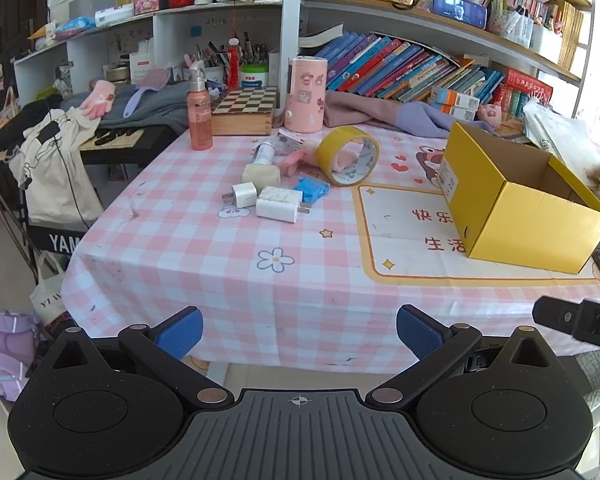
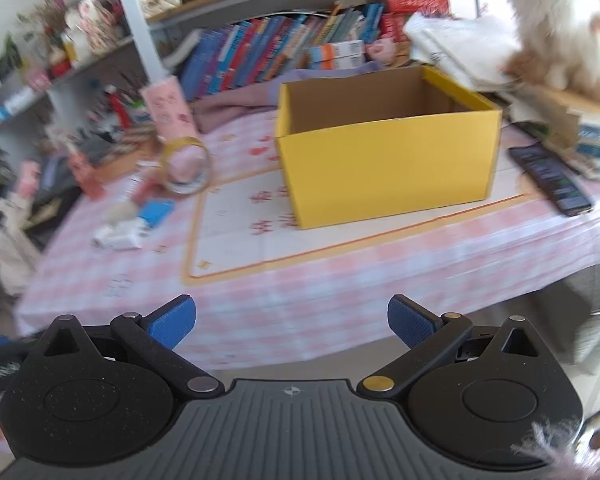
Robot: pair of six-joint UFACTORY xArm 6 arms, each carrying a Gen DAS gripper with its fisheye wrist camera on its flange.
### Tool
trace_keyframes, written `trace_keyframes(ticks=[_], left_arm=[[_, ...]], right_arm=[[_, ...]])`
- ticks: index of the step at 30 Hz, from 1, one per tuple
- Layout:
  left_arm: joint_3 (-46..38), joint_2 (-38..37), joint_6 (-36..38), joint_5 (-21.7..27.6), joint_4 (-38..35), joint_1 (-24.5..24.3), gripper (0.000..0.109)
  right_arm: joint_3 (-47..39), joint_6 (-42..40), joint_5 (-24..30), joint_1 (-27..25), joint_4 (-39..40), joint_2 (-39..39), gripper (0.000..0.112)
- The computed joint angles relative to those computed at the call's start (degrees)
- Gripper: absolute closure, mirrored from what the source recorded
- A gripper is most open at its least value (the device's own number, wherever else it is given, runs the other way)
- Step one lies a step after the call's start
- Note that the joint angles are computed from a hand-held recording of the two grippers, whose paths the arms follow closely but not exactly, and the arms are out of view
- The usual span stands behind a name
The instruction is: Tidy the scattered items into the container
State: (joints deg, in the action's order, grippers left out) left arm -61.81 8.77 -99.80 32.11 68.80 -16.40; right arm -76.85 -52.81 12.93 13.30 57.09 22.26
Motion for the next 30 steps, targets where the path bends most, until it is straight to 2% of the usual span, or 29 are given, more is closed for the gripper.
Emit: trace_keyframes(ticks=[2, 4, 16, 30], left_arm=[[0.0, 0.0, 0.0, 0.0, 0.0, 0.0, 0.006], [0.0, 0.0, 0.1, 0.0, -0.1, 0.0, 0.006], [-0.5, 0.2, 0.7, 0.0, -0.1, -0.1, 0.006], [-0.2, 0.5, 2.4, -2.7, -0.5, 1.4, 0.006]], right_arm=[[1.1, 5.7, -3.4, 0.5, -6.7, 0.1, 0.009], [1.5, 9.3, -4.4, 0.3, -10.7, 0.4, 0.009], [1.9, 14.8, -4.3, -0.2, -16.5, 0.5, 0.009], [1.9, 15.9, -4.8, 0.3, -17.9, 0.7, 0.009]])
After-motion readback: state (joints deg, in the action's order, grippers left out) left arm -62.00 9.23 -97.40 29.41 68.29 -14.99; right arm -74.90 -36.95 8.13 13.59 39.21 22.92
